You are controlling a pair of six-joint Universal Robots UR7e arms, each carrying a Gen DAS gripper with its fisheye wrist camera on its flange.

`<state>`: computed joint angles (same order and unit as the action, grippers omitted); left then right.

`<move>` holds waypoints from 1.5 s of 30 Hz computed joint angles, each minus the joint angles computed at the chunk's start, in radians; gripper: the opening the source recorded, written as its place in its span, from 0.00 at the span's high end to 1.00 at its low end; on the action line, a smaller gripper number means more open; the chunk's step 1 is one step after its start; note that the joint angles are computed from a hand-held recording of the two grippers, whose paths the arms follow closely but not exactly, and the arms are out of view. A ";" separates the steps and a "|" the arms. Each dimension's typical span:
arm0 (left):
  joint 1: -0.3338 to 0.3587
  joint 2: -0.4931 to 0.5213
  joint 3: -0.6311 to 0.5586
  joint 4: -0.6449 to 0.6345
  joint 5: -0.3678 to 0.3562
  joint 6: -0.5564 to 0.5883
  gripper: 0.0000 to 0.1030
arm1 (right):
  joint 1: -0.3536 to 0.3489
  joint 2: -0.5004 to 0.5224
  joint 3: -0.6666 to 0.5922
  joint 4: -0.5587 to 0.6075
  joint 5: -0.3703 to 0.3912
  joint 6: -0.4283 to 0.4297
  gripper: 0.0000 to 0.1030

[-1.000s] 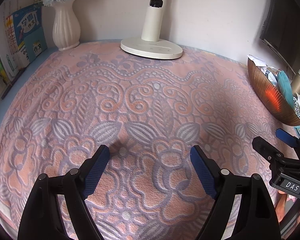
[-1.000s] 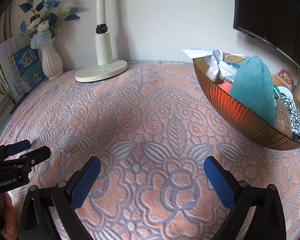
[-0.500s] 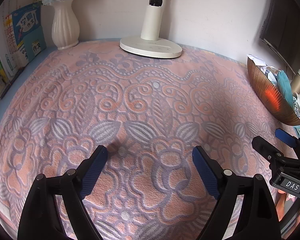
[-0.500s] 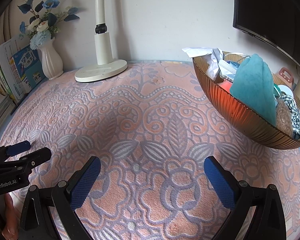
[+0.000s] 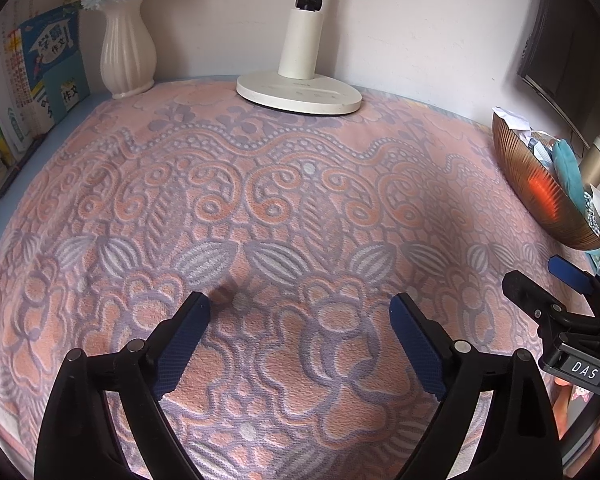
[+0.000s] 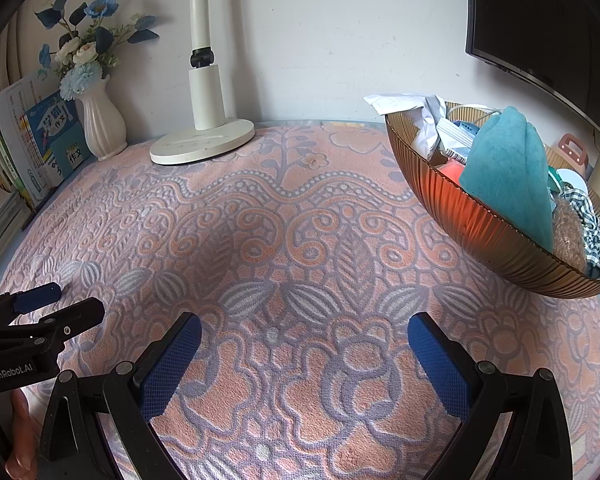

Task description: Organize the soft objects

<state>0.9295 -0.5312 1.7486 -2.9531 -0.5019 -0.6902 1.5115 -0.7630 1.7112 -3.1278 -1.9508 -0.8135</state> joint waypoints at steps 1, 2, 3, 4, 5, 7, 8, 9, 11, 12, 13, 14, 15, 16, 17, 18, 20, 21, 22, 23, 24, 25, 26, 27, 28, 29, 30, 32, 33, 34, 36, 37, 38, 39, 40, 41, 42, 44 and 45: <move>-0.001 0.000 0.000 0.000 0.000 -0.001 0.12 | 0.000 0.000 0.000 0.000 0.000 0.000 0.00; -0.001 0.000 0.000 0.000 0.000 -0.001 0.12 | 0.000 0.000 -0.001 0.001 0.000 0.000 0.00; 0.000 0.000 0.000 -0.001 -0.001 0.001 0.12 | 0.000 0.000 -0.001 0.001 0.000 0.000 0.00; 0.000 0.000 0.000 -0.001 -0.001 0.001 0.12 | 0.000 0.000 -0.001 0.001 0.000 0.000 0.00; 0.000 0.000 0.000 0.000 -0.001 0.001 0.12 | 0.000 0.000 -0.001 0.001 0.000 0.000 0.00; 0.000 0.000 0.000 -0.001 -0.001 0.001 0.12 | 0.000 0.000 -0.001 0.001 0.000 0.000 0.00; 0.000 0.000 0.001 -0.002 -0.001 0.001 0.12 | 0.000 0.000 -0.001 0.002 0.000 0.000 0.00; 0.000 0.000 0.001 -0.001 -0.001 0.002 0.12 | 0.000 0.000 0.000 0.002 0.000 0.000 0.00; 0.000 0.000 0.000 0.001 0.000 0.000 0.12 | 0.001 0.000 0.000 0.000 -0.001 0.001 0.00; 0.000 0.000 0.000 0.003 0.000 -0.001 0.11 | 0.000 0.000 0.001 0.000 -0.001 0.001 0.00; 0.000 -0.001 0.000 0.007 0.001 -0.002 0.11 | 0.001 0.000 0.000 0.001 -0.001 0.001 0.00; 0.000 -0.001 -0.001 0.013 0.002 -0.004 0.08 | 0.001 0.000 0.000 0.001 -0.001 0.001 0.00; 0.002 -0.002 -0.006 0.036 0.003 -0.014 0.02 | 0.001 0.001 0.000 0.000 -0.005 0.002 0.00; 0.004 -0.003 -0.014 0.071 0.005 -0.030 0.00 | 0.004 0.006 -0.004 -0.006 -0.020 0.006 0.00; 0.006 -0.003 -0.028 0.125 0.007 -0.054 0.01 | 0.008 0.016 -0.014 -0.006 -0.050 0.017 0.00; 0.008 -0.002 -0.042 0.189 0.017 -0.083 0.00 | 0.010 0.025 -0.032 0.030 -0.076 0.036 0.00; 0.003 0.007 -0.076 0.328 0.048 -0.142 0.00 | 0.012 0.040 -0.073 0.134 -0.116 0.075 0.00; 0.001 0.008 -0.078 0.347 0.056 -0.158 0.00 | 0.017 0.046 -0.078 0.135 -0.133 0.071 0.00; 0.002 0.006 -0.072 0.334 0.051 -0.157 0.00 | 0.020 0.050 -0.072 0.116 -0.142 0.059 0.00; 0.004 0.003 -0.063 0.309 0.043 -0.149 0.00 | 0.022 0.052 -0.069 0.107 -0.150 0.052 0.00; 0.004 0.000 -0.058 0.298 0.041 -0.141 0.00 | 0.023 0.052 -0.067 0.103 -0.150 0.051 0.00; 0.003 0.001 -0.057 0.302 0.043 -0.147 0.00 | 0.022 0.050 -0.065 0.107 -0.148 0.054 0.00; 0.002 0.002 -0.059 0.315 0.048 -0.157 0.00 | 0.022 0.049 -0.064 0.109 -0.147 0.057 0.00; 0.001 0.002 -0.060 0.318 0.050 -0.159 0.00 | 0.023 0.050 -0.063 0.107 -0.148 0.055 0.00; 0.001 0.002 -0.059 0.312 0.049 -0.156 0.00 | 0.022 0.050 -0.065 0.110 -0.147 0.054 0.00; 0.001 0.002 -0.059 0.309 0.048 -0.154 0.00 | 0.022 0.048 -0.063 0.111 -0.145 0.055 0.00; 0.003 0.003 -0.061 0.309 0.047 -0.152 0.00 | 0.021 0.047 -0.063 0.112 -0.144 0.056 0.00; 0.005 0.006 -0.068 0.308 0.046 -0.145 0.00 | 0.021 0.047 -0.061 0.110 -0.145 0.055 0.00; 0.007 0.006 -0.069 0.304 0.046 -0.139 0.00 | 0.021 0.048 -0.062 0.112 -0.144 0.055 0.00; 0.008 0.006 -0.070 0.301 0.045 -0.134 0.00 | 0.021 0.051 -0.069 0.116 -0.145 0.054 0.00; 0.008 0.007 -0.069 0.295 0.044 -0.129 0.00 | 0.021 0.050 -0.066 0.113 -0.146 0.054 0.00; 0.009 0.007 -0.069 0.293 0.044 -0.126 0.00 | 0.020 0.050 -0.069 0.117 -0.145 0.055 0.00; 0.009 0.007 -0.070 0.294 0.044 -0.127 0.00 | 0.021 0.049 -0.068 0.118 -0.144 0.056 0.00; 0.008 0.007 -0.069 0.294 0.045 -0.127 0.00 | 0.021 0.049 -0.067 0.117 -0.145 0.056 0.00; 0.008 0.007 -0.068 0.293 0.044 -0.126 0.00 | 0.020 0.049 -0.068 0.118 -0.145 0.055 0.00; 0.008 0.007 -0.068 0.292 0.044 -0.126 0.00 | 0.020 0.049 -0.067 0.116 -0.145 0.055 0.00; 0.008 0.007 -0.068 0.293 0.044 -0.126 0.00 | 0.020 0.048 -0.066 0.117 -0.144 0.056 0.00; 0.008 0.007 -0.068 0.294 0.044 -0.127 0.00 | 0.020 0.048 -0.066 0.119 -0.144 0.057 0.00; 0.008 0.007 -0.068 0.295 0.044 -0.128 0.00 | 0.021 0.048 -0.066 0.118 -0.147 0.056 0.00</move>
<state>0.9373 -0.5243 1.6803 -2.6580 -0.4577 -0.8181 1.5323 -0.7149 1.6452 -3.0094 -2.0978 -0.7578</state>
